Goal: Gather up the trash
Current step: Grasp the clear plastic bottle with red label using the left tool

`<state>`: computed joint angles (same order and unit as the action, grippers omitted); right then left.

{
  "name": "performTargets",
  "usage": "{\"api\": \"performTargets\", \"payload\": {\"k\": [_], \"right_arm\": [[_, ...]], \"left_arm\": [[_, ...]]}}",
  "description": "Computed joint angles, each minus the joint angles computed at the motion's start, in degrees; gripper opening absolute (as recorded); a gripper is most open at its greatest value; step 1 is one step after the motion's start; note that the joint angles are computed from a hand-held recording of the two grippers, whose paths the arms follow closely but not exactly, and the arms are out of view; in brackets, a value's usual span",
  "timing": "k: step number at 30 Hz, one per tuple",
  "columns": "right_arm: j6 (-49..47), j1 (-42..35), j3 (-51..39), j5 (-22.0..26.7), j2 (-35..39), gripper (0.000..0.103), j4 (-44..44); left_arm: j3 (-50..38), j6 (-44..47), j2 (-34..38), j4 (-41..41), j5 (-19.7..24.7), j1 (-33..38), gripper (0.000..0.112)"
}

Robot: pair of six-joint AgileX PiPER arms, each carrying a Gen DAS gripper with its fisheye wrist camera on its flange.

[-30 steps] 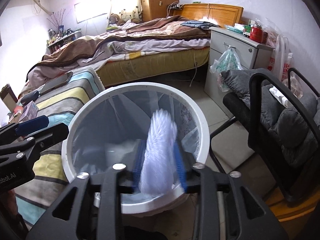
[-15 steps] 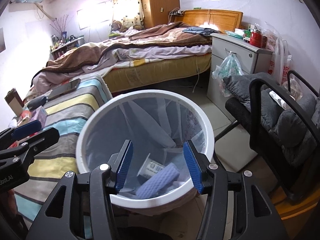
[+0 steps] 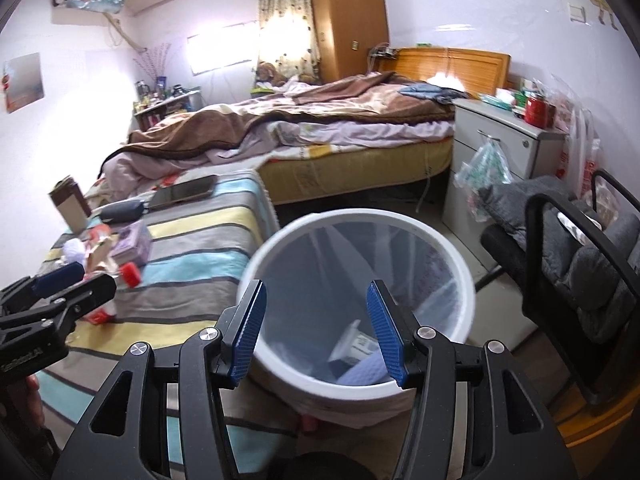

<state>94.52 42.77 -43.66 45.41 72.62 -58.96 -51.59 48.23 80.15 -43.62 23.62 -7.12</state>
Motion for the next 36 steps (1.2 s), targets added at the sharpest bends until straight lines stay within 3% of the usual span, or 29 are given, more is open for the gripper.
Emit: {"api": "performTargets", "payload": {"k": [12,17,21,24,36], "right_arm": [[0.66,3.32,-5.40,-4.90,8.66,0.054,-0.98],[0.03,3.62,-7.43,-6.52,11.15,0.054,-0.37],[-0.85,4.12,-8.83,-6.52,12.62,0.054,0.47],[-1.29,4.20,-9.57,-6.50,13.32,0.054,0.86],[-3.58,4.06,-12.11,-6.87,15.69,0.054,2.87]], "left_arm": [[-1.52,14.18,3.60,-5.35,4.94,15.41,0.076],[-5.90,11.45,8.19,1.91,6.07,16.13,0.077],[-11.11,11.57,13.59,3.35,12.75,17.04,0.078],[-10.76,10.74,14.36,6.33,9.86,15.07,0.078],[-12.43,8.26,17.03,11.55,8.61,12.13,0.079]]}}
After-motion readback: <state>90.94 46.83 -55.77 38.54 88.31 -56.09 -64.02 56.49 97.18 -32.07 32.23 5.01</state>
